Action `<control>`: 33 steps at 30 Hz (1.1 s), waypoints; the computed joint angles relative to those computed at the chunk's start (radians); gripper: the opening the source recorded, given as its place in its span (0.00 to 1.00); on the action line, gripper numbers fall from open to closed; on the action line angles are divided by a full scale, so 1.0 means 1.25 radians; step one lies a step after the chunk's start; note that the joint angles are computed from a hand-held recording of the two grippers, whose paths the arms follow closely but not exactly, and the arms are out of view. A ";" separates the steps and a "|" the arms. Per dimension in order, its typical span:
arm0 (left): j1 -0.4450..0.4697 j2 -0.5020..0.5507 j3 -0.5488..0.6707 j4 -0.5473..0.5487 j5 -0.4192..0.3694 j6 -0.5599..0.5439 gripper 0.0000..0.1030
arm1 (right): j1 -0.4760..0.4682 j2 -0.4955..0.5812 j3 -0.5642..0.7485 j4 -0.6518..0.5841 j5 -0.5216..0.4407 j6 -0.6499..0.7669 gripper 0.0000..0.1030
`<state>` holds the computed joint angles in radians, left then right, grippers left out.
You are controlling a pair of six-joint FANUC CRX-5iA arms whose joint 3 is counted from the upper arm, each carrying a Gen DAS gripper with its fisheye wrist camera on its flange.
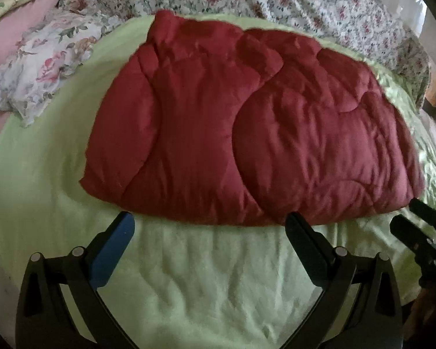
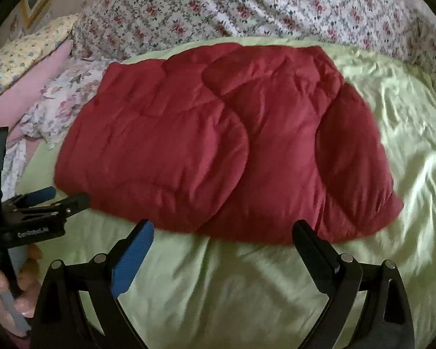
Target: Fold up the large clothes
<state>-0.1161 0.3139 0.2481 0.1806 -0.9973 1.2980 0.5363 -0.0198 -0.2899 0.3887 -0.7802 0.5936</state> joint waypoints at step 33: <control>-0.020 0.009 0.063 -0.038 -0.020 0.014 1.00 | 0.003 0.025 0.060 0.048 -0.029 -0.004 0.97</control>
